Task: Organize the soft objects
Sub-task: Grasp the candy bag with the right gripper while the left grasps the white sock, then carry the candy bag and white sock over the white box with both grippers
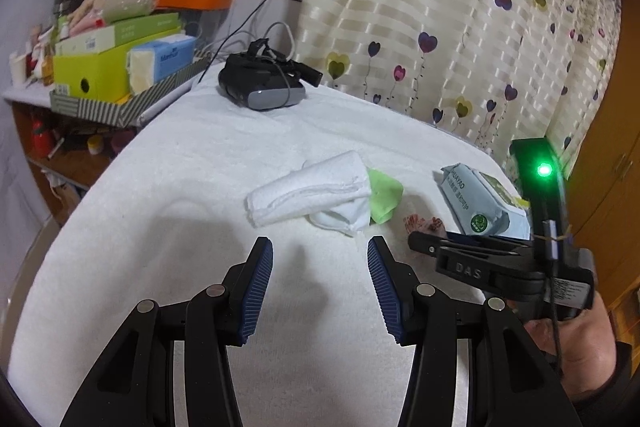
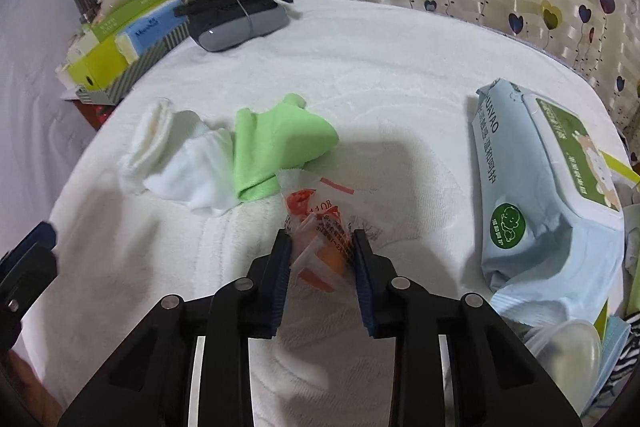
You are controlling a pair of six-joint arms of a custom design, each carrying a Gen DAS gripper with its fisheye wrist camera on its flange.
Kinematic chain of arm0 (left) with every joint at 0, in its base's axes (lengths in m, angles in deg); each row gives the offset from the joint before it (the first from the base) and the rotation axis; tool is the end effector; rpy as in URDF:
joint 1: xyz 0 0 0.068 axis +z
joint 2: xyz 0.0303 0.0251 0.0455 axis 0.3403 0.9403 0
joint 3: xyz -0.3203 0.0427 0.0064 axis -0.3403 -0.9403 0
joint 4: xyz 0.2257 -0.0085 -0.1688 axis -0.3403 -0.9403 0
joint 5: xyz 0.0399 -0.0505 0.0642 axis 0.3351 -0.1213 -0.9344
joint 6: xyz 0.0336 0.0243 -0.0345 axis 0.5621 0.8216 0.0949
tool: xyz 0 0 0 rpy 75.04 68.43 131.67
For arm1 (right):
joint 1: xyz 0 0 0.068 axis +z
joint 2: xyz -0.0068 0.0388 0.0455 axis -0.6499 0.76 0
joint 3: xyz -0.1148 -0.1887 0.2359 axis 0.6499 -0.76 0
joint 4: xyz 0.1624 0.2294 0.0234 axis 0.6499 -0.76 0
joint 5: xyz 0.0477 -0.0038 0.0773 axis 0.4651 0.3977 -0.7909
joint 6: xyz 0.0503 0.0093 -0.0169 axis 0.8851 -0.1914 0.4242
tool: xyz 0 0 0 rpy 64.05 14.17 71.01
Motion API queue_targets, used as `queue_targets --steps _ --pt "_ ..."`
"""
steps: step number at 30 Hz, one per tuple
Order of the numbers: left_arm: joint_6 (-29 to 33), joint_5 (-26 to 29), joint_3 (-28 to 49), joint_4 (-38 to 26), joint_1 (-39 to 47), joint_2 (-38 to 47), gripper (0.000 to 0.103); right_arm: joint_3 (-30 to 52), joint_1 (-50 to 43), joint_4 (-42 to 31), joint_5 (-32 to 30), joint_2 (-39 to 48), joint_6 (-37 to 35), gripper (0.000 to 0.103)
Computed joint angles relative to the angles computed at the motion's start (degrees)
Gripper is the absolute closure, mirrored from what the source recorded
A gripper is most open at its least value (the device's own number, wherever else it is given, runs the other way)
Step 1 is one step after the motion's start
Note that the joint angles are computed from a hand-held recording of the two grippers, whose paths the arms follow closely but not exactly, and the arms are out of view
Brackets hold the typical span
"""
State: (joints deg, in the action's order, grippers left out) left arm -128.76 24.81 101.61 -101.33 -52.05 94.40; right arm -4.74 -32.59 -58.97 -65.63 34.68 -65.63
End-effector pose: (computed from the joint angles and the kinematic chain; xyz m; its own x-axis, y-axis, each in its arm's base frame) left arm 0.1228 -0.2893 0.1944 -0.5579 -0.3722 -0.7418 -0.2744 0.9263 -0.2584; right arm 0.2556 0.0477 0.1782 -0.7068 -0.4313 -0.5608 -0.5758 0.8113 0.1017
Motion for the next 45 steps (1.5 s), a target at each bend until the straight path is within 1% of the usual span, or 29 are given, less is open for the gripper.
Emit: queue_targets --steps 1,4,9,12,15,20,23,24,26,27,29,30,33,36,39,42,45 --pt "0.7 0.2 0.4 -0.4 0.3 0.2 0.055 -0.2 -0.5 -0.6 -1.0 -0.9 -0.6 0.073" --pt "6.1 0.8 0.9 0.5 2.1 0.6 0.054 -0.7 -1.5 -1.9 -3.1 -3.3 -1.9 0.073" --pt "14.7 4.3 0.7 4.4 6.7 1.7 0.054 -0.9 -3.4 -4.3 -6.3 -6.2 -3.9 0.073" --pt "20.2 6.6 0.7 8.2 8.7 2.7 0.054 -0.4 -4.4 -5.5 -8.0 -7.2 -4.7 0.073" --pt "22.9 6.5 1.4 9.4 9.8 3.6 0.054 0.1 -5.0 -6.1 -9.0 -7.5 -5.1 0.073" --pt "27.2 6.1 3.9 9.2 12.3 6.3 0.054 0.6 -5.6 -6.3 -10.6 -7.2 -5.3 0.073" --pt "28.7 5.8 4.1 10.4 13.3 7.3 0.054 0.7 -6.4 -6.6 -11.4 -6.8 -6.0 0.073" --pt "29.0 5.4 4.1 10.6 13.4 7.4 0.054 0.8 -6.6 -6.6 -11.7 -6.6 -6.2 0.073" --pt "28.9 4.8 3.1 12.3 13.5 6.9 0.065 0.9 -7.3 -7.0 -12.4 -6.4 -6.8 0.073" --pt "28.6 5.2 2.7 12.8 13.7 6.6 0.072 0.9 -7.7 -7.1 -12.8 -6.4 -7.1 0.073" --pt "28.1 5.2 1.3 14.4 13.8 5.5 0.075 0.9 -8.4 -7.3 -13.4 -6.3 -7.6 0.073" --pt "27.7 4.9 1.3 13.9 13.8 5.3 0.082 0.8 -8.5 -7.3 -13.6 -6.3 -7.6 0.073" --pt "27.1 4.9 1.3 13.7 13.9 5.4 0.089 0.8 -9.1 -7.8 -14.3 -6.3 -8.1 0.073" --pt "25.0 4.8 1.2 12.5 13.3 4.4 0.093 0.8 -10.2 -9.0 -15.7 -7.2 -9.3 0.073" --pt "23.0 2.9 1.5 10.4 11.2 2.5 0.094 0.8 -11.4 -10.1 -17.1 -8.2 -10.3 0.073" --pt "18.7 0.6 3.0 5.8 8.5 1.8 0.095 0.4 -12.7 -11.7 -18.7 -9.9 -11.6 0.073" --pt "14.9 0.3 3.7 3.4 5.9 0.9 0.095 0.1 -14.0 -13.6 -20.3 -11.4 -13.4 0.073"
